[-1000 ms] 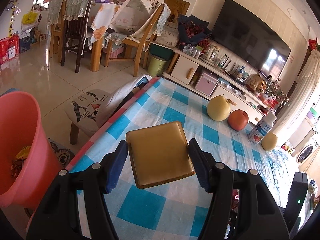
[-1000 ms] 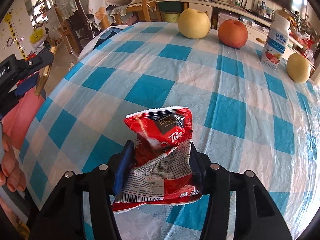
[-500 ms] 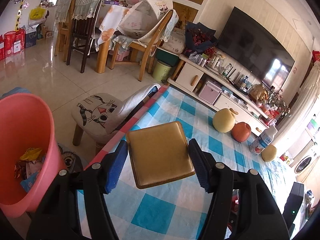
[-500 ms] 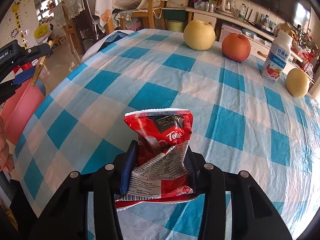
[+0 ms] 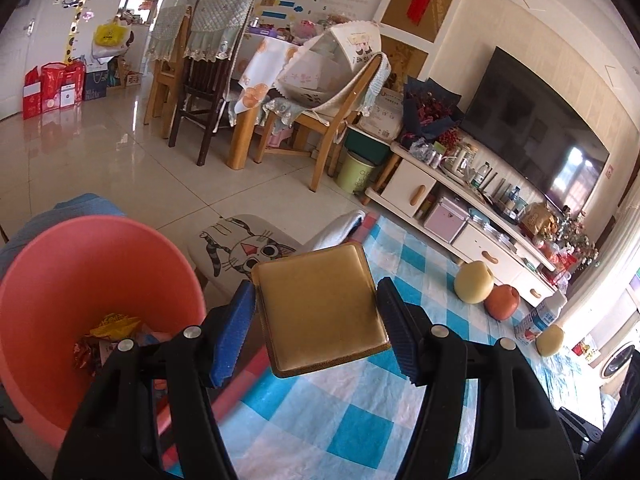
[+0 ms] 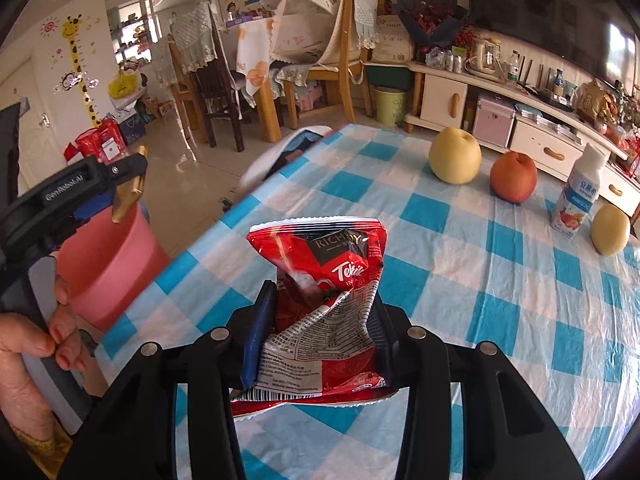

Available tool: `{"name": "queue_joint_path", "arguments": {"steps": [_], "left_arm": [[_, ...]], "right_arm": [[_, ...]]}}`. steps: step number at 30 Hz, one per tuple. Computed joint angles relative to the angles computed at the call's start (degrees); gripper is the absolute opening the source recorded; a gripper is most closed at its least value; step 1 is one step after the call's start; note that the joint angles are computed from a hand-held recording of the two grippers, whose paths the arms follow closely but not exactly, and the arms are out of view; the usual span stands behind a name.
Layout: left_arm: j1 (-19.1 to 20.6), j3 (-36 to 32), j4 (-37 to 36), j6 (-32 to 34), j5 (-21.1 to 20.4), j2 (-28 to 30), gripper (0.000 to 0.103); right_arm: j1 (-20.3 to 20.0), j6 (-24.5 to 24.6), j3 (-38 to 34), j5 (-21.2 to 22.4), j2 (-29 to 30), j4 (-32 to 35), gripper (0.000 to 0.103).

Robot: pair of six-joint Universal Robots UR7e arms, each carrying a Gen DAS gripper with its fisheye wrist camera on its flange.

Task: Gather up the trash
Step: 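Carry the cake with left tool while right tool carries the chip bag to the bucket, then open left tool over the bucket while right tool releases the chip bag into it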

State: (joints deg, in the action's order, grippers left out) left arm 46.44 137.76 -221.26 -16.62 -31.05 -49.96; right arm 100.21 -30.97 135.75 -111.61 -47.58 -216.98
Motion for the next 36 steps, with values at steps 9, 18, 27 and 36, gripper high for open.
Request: {"name": "queue_joint_path", "arguments": {"steps": [9, 18, 27, 36], "left_arm": [[1.87, 5.37, 5.67, -3.92, 4.50, -10.77, 0.064], [8.16, 8.14, 11.03, -8.57, 3.96, -18.86, 0.064], [14.70, 7.94, 18.42, -15.24, 1.26, -23.73, 0.067], [13.80, 8.18, 13.99, -15.14, 4.46, -22.65, 0.087]], "right_arm": [[7.86, 6.20, -4.00, 5.72, 2.85, 7.69, 0.045], [14.33, 8.85, -14.41, 11.21, 10.48, 16.46, 0.045], [14.52, 12.72, -24.65, 13.72, 18.58, 23.19, 0.054], [12.04, 13.20, -19.79, 11.41, 16.46, 15.25, 0.080]]}}
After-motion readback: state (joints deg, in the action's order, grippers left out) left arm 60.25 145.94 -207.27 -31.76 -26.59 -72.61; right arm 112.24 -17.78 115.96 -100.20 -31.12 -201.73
